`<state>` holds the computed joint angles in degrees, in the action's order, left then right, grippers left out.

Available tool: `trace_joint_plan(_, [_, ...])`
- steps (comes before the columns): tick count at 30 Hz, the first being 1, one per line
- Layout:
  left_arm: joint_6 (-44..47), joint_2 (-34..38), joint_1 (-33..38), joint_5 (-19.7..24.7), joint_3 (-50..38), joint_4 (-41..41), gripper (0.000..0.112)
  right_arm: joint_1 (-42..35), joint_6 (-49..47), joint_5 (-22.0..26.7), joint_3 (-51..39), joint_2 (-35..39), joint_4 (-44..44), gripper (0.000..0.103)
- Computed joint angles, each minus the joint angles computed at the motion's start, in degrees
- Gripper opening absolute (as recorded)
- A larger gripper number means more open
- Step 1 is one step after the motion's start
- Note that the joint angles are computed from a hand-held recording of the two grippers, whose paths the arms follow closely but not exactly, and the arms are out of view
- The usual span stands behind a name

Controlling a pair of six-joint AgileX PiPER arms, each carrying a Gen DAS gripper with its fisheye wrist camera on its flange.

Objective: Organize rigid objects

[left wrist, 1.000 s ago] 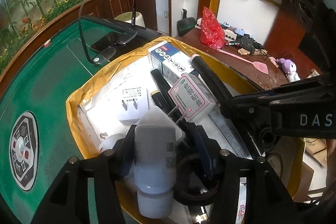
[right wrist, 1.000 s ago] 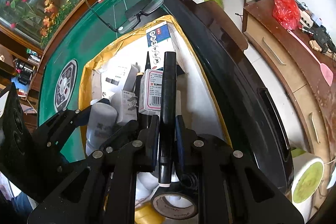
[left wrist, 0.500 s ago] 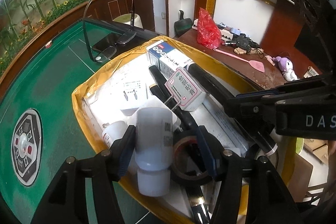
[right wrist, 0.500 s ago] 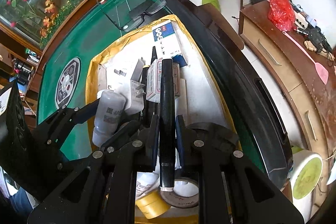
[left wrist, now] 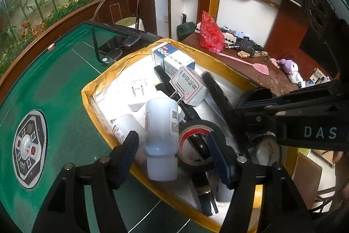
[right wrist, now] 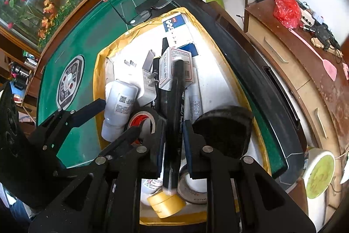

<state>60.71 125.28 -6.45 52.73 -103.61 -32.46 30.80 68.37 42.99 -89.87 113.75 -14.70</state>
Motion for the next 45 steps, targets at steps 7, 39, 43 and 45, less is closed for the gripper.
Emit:
trace_joint_plan(7, [3.05,-1.51,1.5,1.49,1.98,-2.4,0.068,2.82,6.74,1.66,1.33,-1.25,-3.85,0.016])
trace_joint_plan(39, [-3.33,-14.54,3.29,2.58,11.7,-1.78,0.08,16.01,38.34,-3.99,27.57,-18.44,-25.38,0.017])
trace_joint_plan(43, [-6.02,-17.85,3.05,1.73,13.94,0.3,0.08,16.23,39.64,-5.41,30.31,-20.8,-27.18,0.017])
trace_joint_plan(45, [-7.39,-19.39,2.76,0.63,15.14,2.69,0.081,16.48,40.13,-6.33,30.89,-21.12,-28.07,0.017])
